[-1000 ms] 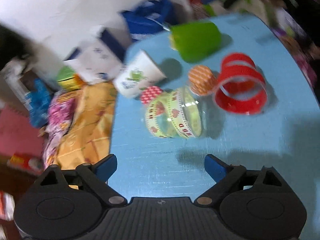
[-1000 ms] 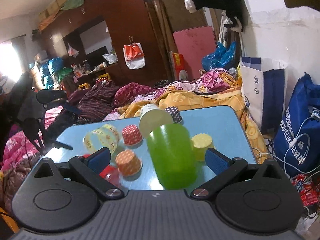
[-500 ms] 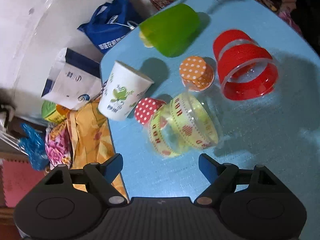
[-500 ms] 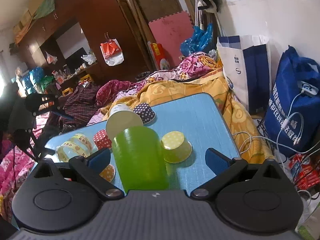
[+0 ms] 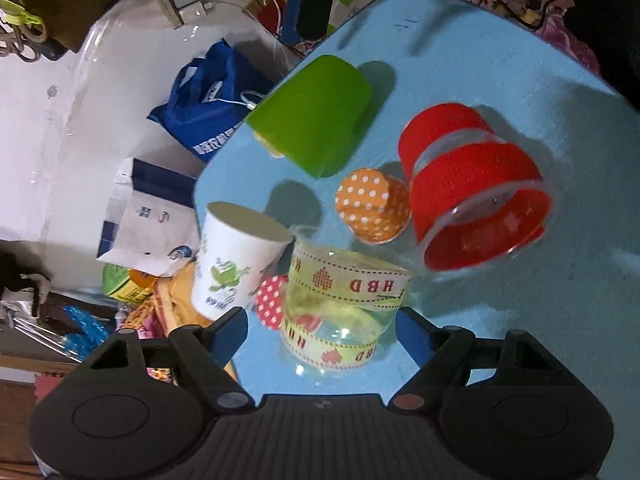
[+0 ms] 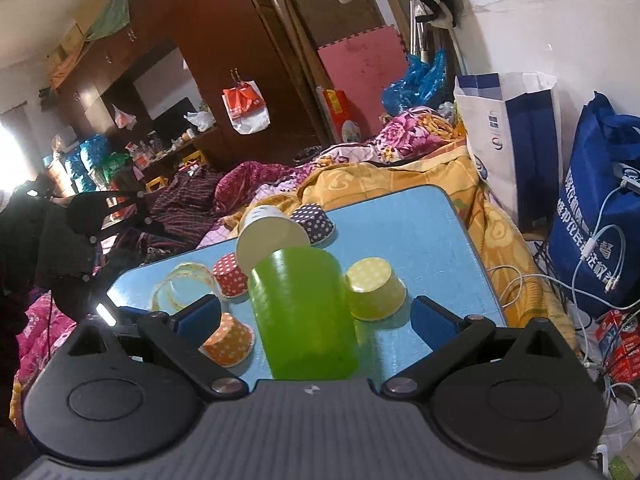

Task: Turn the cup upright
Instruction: 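Move the left gripper down toward the clear HBD cup lying sideways, then close the left gripper around the clear HBD cup and lift it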

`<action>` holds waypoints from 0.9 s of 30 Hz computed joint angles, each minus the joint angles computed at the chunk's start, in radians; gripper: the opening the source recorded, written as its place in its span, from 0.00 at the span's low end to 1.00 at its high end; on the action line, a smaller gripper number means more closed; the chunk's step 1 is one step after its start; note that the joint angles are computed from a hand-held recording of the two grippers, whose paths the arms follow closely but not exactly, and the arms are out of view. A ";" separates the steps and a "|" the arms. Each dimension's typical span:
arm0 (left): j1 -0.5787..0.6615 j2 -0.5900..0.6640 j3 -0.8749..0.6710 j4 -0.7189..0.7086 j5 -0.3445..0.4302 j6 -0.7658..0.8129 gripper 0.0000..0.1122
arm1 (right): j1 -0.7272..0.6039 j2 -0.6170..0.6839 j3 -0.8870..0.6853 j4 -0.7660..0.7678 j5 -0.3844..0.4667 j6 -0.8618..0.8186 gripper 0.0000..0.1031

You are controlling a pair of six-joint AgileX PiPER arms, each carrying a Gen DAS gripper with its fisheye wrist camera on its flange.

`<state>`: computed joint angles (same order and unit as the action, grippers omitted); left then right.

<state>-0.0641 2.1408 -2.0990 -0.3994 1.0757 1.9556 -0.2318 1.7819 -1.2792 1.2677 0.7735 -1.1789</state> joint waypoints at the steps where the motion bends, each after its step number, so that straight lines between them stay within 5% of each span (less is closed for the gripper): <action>1: -0.010 0.016 -0.021 0.022 0.011 -0.033 0.76 | -0.003 0.001 0.003 0.008 0.009 -0.008 0.99; 8: -0.032 0.053 -0.068 0.076 0.050 -0.179 0.60 | -0.037 -0.001 0.043 0.071 0.066 -0.093 0.99; 18: -0.006 -0.071 0.162 0.092 -0.137 -0.406 0.57 | -0.090 0.039 0.055 0.133 0.184 -0.187 0.99; 27: 0.068 -0.288 0.458 0.065 -0.310 -0.822 0.57 | -0.084 0.031 0.091 0.151 0.257 -0.283 0.99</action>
